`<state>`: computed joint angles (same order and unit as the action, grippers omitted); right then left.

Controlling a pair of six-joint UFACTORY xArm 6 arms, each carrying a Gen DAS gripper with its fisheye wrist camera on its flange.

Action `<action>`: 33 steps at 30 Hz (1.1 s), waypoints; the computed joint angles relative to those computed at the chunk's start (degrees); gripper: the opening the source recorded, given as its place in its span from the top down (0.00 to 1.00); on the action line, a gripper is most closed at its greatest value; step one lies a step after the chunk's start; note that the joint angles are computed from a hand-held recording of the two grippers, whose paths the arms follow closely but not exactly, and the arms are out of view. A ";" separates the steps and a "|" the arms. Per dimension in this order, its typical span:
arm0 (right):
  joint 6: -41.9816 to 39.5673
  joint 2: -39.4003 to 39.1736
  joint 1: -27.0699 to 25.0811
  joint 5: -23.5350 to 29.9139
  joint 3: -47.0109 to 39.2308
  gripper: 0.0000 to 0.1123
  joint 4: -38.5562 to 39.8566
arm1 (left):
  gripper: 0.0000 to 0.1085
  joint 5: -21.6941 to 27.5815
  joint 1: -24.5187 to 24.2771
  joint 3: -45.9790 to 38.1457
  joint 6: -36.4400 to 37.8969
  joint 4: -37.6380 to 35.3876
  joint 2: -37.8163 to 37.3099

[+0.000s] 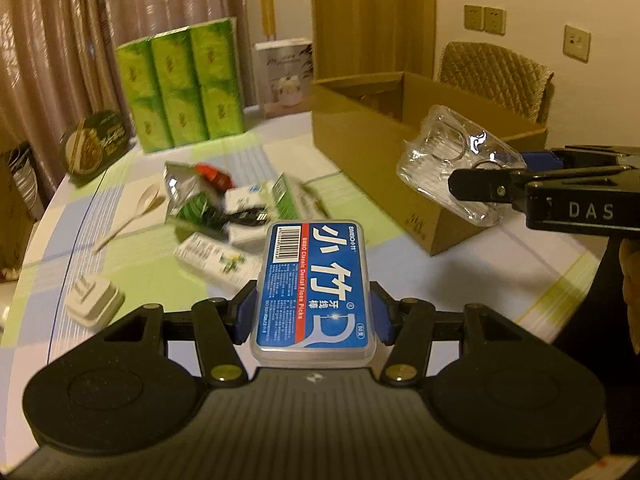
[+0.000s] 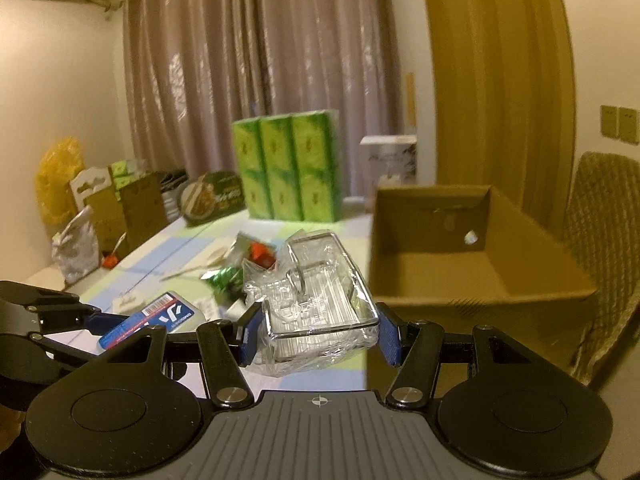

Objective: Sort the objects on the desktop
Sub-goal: 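Carry the plastic tray and floss box into the cardboard box with both tools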

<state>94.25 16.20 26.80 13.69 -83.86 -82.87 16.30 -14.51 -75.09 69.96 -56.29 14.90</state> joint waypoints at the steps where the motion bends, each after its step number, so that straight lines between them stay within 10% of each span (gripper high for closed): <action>1: 0.06 -0.60 -0.56 0.14 0.24 0.51 -0.18 | 0.52 0.18 -0.43 -0.92 -0.69 0.66 0.29; 33: -13.56 0.37 -13.71 -0.82 -0.74 0.51 8.31 | 0.52 15.09 -8.96 -51.61 -27.62 21.48 31.54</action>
